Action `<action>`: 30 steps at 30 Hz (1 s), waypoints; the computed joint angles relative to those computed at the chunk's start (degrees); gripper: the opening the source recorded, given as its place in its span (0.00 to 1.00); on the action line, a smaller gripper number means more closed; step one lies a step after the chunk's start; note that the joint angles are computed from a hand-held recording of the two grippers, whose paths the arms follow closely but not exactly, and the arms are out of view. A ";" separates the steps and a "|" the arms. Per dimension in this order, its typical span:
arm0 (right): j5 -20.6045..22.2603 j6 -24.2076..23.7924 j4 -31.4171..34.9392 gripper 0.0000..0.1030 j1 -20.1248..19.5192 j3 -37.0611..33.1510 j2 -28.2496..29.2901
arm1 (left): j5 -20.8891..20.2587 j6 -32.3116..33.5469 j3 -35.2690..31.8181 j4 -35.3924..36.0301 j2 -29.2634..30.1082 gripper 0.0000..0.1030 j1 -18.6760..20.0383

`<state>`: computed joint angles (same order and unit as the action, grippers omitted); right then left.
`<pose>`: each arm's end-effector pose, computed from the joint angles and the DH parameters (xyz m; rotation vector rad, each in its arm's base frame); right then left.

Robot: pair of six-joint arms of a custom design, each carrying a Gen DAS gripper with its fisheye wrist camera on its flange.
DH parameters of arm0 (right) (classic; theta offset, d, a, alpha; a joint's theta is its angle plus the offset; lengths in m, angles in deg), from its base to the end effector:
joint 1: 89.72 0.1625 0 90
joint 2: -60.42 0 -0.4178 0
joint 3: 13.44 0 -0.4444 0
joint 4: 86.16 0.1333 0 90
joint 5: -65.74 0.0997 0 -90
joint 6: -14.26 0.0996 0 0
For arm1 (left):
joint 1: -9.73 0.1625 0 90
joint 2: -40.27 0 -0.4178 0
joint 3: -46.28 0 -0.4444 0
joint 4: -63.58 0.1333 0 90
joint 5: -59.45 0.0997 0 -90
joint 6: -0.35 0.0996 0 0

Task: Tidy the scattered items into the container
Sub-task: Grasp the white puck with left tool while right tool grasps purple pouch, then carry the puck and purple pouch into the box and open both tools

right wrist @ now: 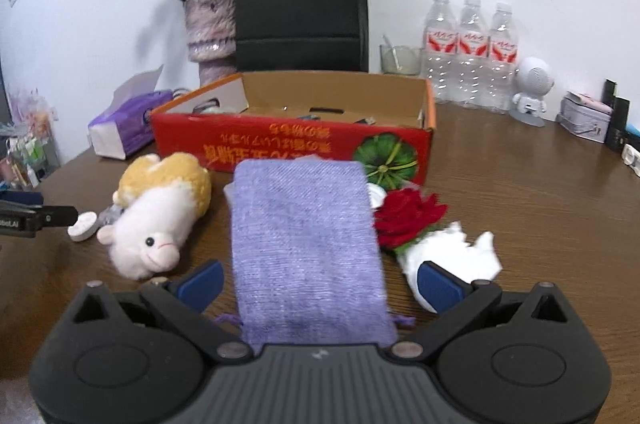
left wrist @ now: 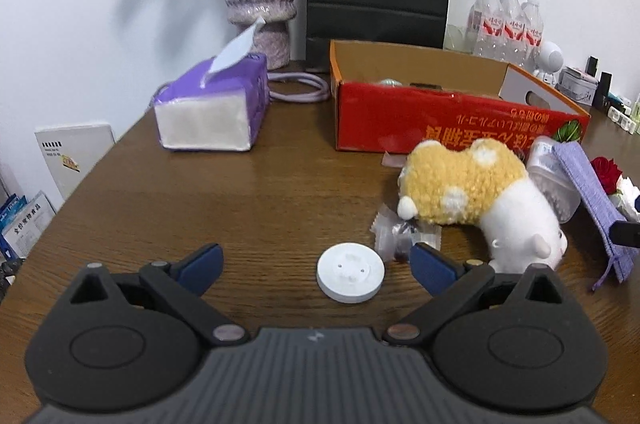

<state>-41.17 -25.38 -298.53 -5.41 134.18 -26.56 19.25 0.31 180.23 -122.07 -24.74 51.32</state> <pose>0.0670 -0.3796 0.2351 0.4637 -2.2009 1.1073 -0.2007 -0.4581 0.1139 0.7287 2.2567 -0.9593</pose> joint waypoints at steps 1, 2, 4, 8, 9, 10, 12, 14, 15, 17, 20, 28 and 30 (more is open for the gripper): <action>-0.76 0.19 -0.35 1.00 0.23 -0.45 0.93 | -0.08 0.13 -0.22 0.07 0.33 0.96 0.25; -1.29 0.45 -0.44 1.00 0.31 -0.80 1.56 | -0.20 0.34 -0.42 -0.03 0.73 0.93 0.47; -1.54 1.39 -0.28 0.97 0.14 -1.23 2.25 | -0.55 0.42 -0.87 0.27 1.41 0.82 1.01; 1.03 3.09 0.23 0.63 -1.18 -0.76 1.46 | -1.74 2.76 -0.90 -1.52 2.32 0.46 1.28; 1.15 3.16 1.16 0.41 -1.27 -0.73 1.11 | -2.26 3.26 -0.76 -1.90 2.20 0.39 1.23; 1.07 3.16 1.88 0.28 -1.28 -0.68 0.90 | -2.40 3.39 -0.64 -1.98 2.12 0.39 1.09; 1.44 2.37 2.26 0.19 -1.43 -0.41 0.63 | -2.60 3.92 -0.32 -2.60 2.21 0.39 0.93; 3.33 1.65 2.61 0.10 -1.88 0.30 -0.35 | -1.84 4.52 0.14 -3.97 2.65 0.39 0.51; 3.46 1.27 2.41 0.09 -1.75 0.44 -0.45 | -1.84 4.41 0.28 -4.18 2.64 0.39 0.46; 3.70 0.39 0.77 0.07 -1.65 0.91 -0.29 | -2.32 3.91 0.45 -4.12 2.34 0.39 0.59; 3.73 -0.19 -0.52 0.08 -1.47 1.29 -0.41 | -2.34 4.00 0.56 -4.33 2.17 0.39 0.72; 0.67 -2.82 -1.72 0.47 -0.42 -0.55 2.46 | -2.49 3.65 0.91 -4.63 1.94 0.39 0.72; -0.69 -1.76 0.18 0.12 -0.32 -1.39 3.03 | -2.69 3.20 1.27 -4.70 1.56 0.39 0.65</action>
